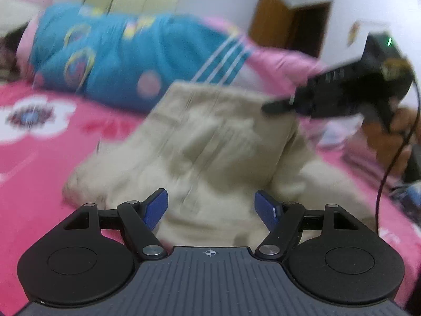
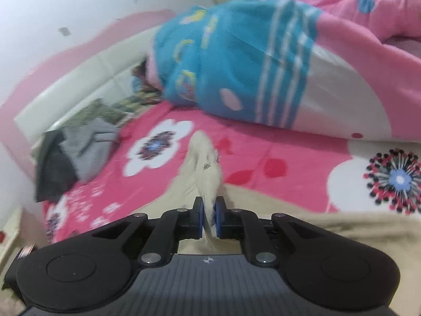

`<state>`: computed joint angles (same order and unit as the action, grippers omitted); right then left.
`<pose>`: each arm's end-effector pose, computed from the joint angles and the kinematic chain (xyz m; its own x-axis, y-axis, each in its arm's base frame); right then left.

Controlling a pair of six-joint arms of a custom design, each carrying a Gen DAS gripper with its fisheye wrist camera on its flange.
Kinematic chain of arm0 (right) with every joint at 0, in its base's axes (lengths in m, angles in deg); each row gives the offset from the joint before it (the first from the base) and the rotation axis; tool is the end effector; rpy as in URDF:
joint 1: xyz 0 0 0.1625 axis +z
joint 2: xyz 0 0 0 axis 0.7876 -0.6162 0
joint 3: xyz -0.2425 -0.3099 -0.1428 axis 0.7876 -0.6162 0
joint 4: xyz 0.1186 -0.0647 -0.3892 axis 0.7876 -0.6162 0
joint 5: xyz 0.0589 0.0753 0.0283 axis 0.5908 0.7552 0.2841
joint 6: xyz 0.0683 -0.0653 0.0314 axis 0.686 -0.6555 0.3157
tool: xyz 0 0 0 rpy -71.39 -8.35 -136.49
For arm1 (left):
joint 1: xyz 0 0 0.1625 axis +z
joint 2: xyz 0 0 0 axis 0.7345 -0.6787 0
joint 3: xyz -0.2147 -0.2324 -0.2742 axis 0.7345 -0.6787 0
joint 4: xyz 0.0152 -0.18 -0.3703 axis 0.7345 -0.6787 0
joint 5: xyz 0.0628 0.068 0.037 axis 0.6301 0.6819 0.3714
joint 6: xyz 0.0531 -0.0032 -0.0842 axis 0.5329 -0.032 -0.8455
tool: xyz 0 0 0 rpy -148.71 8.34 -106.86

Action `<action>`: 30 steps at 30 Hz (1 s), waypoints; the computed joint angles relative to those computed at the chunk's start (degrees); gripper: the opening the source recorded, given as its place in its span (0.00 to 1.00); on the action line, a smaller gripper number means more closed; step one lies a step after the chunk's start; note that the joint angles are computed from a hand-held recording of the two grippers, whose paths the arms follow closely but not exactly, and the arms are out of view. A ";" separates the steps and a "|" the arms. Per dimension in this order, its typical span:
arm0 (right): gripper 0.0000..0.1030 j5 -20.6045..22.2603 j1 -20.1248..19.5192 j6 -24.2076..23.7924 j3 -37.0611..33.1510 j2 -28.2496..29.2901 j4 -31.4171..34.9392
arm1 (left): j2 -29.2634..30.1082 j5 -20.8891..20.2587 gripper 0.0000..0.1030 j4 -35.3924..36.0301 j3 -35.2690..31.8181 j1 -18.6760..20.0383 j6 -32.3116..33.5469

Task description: Fold clothes

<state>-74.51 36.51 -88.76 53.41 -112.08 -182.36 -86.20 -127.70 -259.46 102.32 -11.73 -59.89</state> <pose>0.1148 -0.4493 0.3586 -0.9111 -0.2356 0.3382 -0.4035 0.6765 -0.6160 -0.2550 -0.4032 0.0707 -0.7466 0.5523 -0.3709 0.6329 0.4178 -0.6518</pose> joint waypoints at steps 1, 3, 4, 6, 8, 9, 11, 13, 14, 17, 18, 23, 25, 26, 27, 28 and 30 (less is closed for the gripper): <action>0.08 0.73 0.46 -0.38 1.37 -1.23 0.04 | -0.79 -1.28 0.73 -1.69 1.28 -0.52 0.49; 0.08 2.15 1.46 -1.10 4.01 -3.70 0.24 | -2.51 -3.58 0.73 -4.19 3.84 -1.58 0.20; 0.08 2.82 2.00 -1.43 5.28 -4.92 0.39 | -3.66 -4.51 0.74 -4.33 5.26 -1.95 -1.71; 0.08 4.65 2.52 -2.37 8.17 -7.62 1.22 | -6.15 -6.22 0.74 -4.41 8.26 -2.46 -6.23; 0.08 5.27 2.98 -3.89 11.41 -9.57 1.04 | -8.38 -6.87 0.74 -4.90 11.34 -2.93 -11.42; 0.08 5.46 2.97 -4.62 13.25 -10.38 0.67 | -9.07 -6.79 0.75 -5.55 12.68 -3.11 -14.04; 0.08 5.88 2.38 -5.71 16.79 -11.15 -0.63 | -9.39 -6.77 0.75 -5.43 14.14 -3.07 -19.07; 0.08 6.32 1.52 -6.74 20.25 -11.39 -2.29 | -9.45 -6.94 0.75 -4.89 15.23 -2.84 -23.98; 0.08 6.72 0.81 -7.00 21.86 -11.28 -3.28 | -9.48 -7.09 0.75 -4.60 15.75 -2.69 -26.40; 0.07 7.59 -1.30 -7.66 26.17 -10.18 -7.32 | -7.00 -6.70 0.74 -5.43 15.79 -2.94 -30.48; 0.07 7.18 -1.44 -7.96 27.29 -9.60 -8.99 | -6.11 -6.44 0.72 -5.51 15.41 -2.91 -31.50; 0.10 2.95 0.38 -8.65 31.25 -9.01 -16.07 | -2.24 -5.37 0.58 -3.64 12.65 -2.01 -36.97; 0.15 0.83 1.48 -8.78 31.85 -11.31 -15.68 | -1.45 -4.68 0.53 -3.40 11.94 -2.14 -37.78; 0.16 0.06 1.92 -8.84 32.04 -13.04 -14.80 | -1.11 -4.02 0.51 -3.31 11.63 -2.36 -37.77; 0.18 -0.26 2.17 -8.89 32.10 -15.52 -13.00 | -0.67 -3.20 0.49 -3.40 11.36 -2.64 -37.54; 0.20 -0.79 2.68 -8.97 32.01 -17.90 -11.26 | -0.20 -2.56 0.47 -3.82 11.22 -2.89 -37.46; 0.21 -2.13 4.68 -9.18 30.83 -21.50 -8.25 | 0.69 -1.66 0.43 -5.22 11.31 -3.17 -38.12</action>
